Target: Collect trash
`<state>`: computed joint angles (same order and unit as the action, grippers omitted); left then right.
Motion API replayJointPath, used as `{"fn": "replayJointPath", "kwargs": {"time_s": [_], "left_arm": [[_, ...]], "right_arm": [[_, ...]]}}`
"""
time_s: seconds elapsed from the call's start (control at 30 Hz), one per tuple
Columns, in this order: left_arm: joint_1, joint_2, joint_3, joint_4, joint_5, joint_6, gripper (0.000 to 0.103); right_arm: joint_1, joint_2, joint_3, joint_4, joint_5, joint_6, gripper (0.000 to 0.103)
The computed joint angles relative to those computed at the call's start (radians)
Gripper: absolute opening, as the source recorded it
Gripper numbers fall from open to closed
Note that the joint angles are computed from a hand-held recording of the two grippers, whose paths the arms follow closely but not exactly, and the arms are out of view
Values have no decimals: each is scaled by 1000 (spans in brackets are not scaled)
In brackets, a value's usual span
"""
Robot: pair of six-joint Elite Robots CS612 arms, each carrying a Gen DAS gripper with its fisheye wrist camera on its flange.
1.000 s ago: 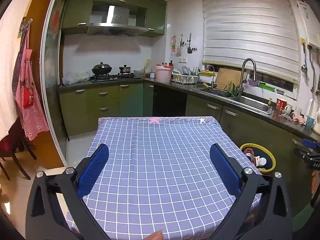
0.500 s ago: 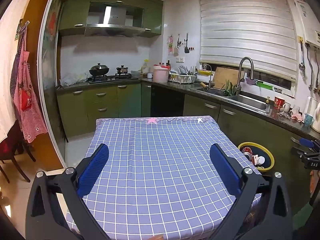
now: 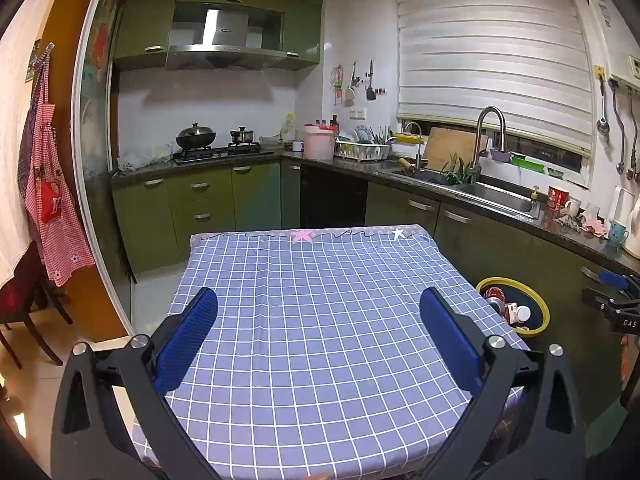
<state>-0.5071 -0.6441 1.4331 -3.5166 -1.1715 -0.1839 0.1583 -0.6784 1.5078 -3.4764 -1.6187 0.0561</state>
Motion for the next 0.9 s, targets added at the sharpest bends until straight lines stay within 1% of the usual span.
{"fn": "replayJointPath", "kwargs": {"time_s": [0.9], "left_arm": [[-2, 6, -8, 22, -15, 23, 96]], "right_arm": [[3, 11, -12, 18, 4, 5, 98]]}}
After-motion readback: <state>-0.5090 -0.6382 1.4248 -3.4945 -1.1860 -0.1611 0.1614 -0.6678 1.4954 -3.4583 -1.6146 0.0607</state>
